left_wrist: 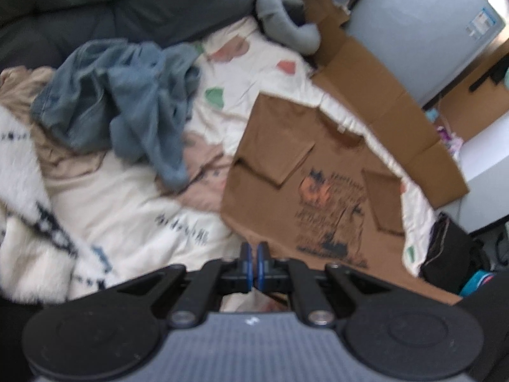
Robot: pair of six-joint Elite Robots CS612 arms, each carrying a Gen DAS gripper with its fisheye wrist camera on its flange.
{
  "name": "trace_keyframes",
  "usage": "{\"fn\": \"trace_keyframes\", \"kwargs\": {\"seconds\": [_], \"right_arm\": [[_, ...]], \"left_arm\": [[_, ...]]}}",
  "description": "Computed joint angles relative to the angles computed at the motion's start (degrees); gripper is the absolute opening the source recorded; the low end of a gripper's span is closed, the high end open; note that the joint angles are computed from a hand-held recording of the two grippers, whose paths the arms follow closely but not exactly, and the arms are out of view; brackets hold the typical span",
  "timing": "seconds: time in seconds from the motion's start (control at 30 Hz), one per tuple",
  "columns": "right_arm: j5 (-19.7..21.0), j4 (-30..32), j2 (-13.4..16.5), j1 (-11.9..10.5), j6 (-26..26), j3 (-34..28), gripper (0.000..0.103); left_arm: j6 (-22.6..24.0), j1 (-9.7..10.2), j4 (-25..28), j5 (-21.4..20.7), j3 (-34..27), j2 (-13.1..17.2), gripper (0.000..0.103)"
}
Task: Fold clothes
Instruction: 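Lift the hem with both grippers and fold it toward the collar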
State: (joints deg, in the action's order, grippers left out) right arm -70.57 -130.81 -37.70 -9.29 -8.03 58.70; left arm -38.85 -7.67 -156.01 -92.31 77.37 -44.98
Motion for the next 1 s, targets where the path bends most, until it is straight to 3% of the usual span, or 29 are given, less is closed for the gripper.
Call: {"fn": "trace_keyframes", "kwargs": {"seconds": [0.2, 0.57, 1.0], "right_arm": [[0.5, 1.2, 1.9, 0.3, -1.4, -5.6, 0.002], [2.6, 2.6, 7.1, 0.7, -1.8, -16.6, 0.002], [3.3, 8.7, 17.0, 1.3, 1.0, -33.9, 0.002]], "left_arm": [[0.8, 0.28, -2.2, -0.2, -3.6, 1.4, 0.003], [1.8, 0.59, -0.6, 1.5, -10.3, 4.0, 0.003], [1.2, 1.38, 4.3, 1.3, -19.5, 9.2, 0.003]]}}
